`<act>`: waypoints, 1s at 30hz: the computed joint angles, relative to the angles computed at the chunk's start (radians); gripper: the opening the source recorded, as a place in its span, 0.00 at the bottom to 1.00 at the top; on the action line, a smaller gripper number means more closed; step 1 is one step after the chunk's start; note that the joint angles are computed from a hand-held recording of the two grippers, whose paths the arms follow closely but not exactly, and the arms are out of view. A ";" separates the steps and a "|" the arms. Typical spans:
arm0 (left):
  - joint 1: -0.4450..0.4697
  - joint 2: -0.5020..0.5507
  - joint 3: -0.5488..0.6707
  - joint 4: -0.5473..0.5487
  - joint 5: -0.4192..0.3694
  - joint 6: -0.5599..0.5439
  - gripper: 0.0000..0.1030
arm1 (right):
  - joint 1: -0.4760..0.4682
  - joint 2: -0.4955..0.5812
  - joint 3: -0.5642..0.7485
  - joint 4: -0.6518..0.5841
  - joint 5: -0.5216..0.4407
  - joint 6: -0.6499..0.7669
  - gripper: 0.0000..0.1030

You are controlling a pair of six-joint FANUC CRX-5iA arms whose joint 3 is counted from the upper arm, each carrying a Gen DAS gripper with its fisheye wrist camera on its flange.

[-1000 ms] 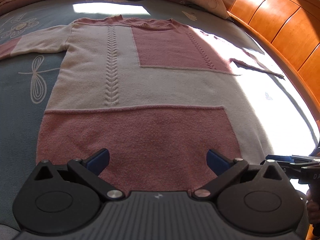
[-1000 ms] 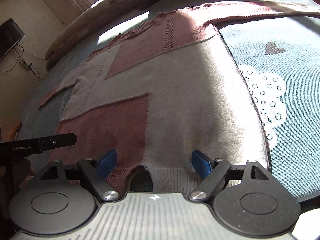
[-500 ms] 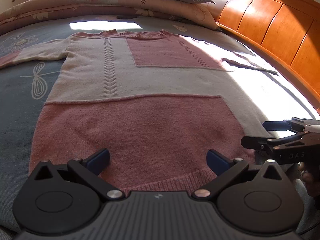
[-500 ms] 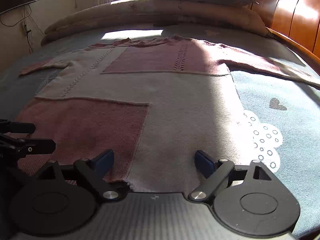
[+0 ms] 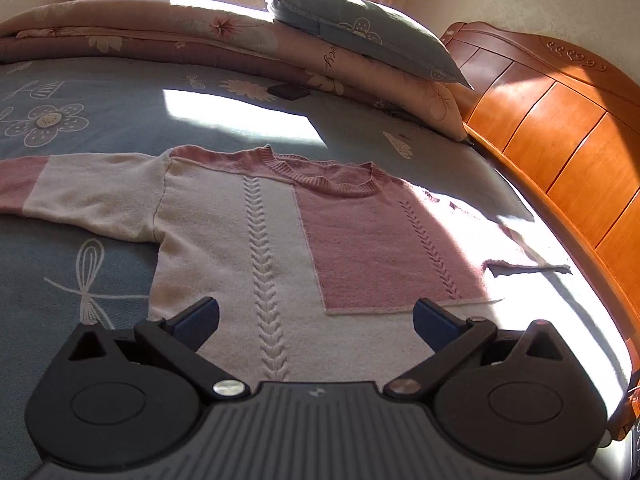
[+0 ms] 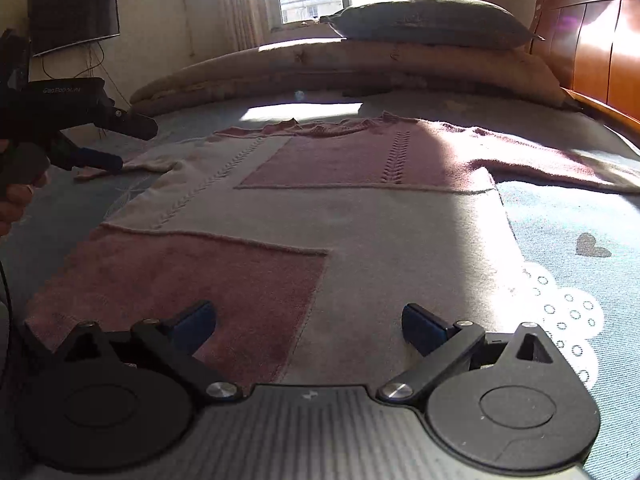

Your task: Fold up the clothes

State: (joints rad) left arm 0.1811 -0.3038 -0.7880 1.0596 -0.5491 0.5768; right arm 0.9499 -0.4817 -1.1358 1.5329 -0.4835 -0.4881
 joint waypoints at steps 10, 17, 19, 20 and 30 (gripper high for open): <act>-0.027 0.268 0.103 0.061 0.126 0.065 0.99 | -0.178 -0.013 -0.023 0.243 0.138 -0.164 1.00; 0.022 0.229 0.079 0.158 0.068 0.022 0.99 | -0.192 -0.009 -0.023 0.264 0.145 -0.183 1.00; 0.010 0.252 0.088 0.255 0.043 -0.008 0.99 | -0.222 -0.013 -0.025 0.306 0.170 -0.211 1.00; 0.003 0.267 0.093 0.310 0.027 -0.027 0.99 | -0.233 -0.016 -0.026 0.320 0.180 -0.223 1.00; -0.013 0.321 0.142 0.228 0.115 0.105 0.98 | -0.237 -0.018 -0.028 0.328 0.180 -0.230 1.00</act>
State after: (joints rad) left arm 0.1679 0.0172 -0.6457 1.2878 -0.4339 0.6820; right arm 0.7132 -0.4994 -1.1639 1.8605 -0.3040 -0.7184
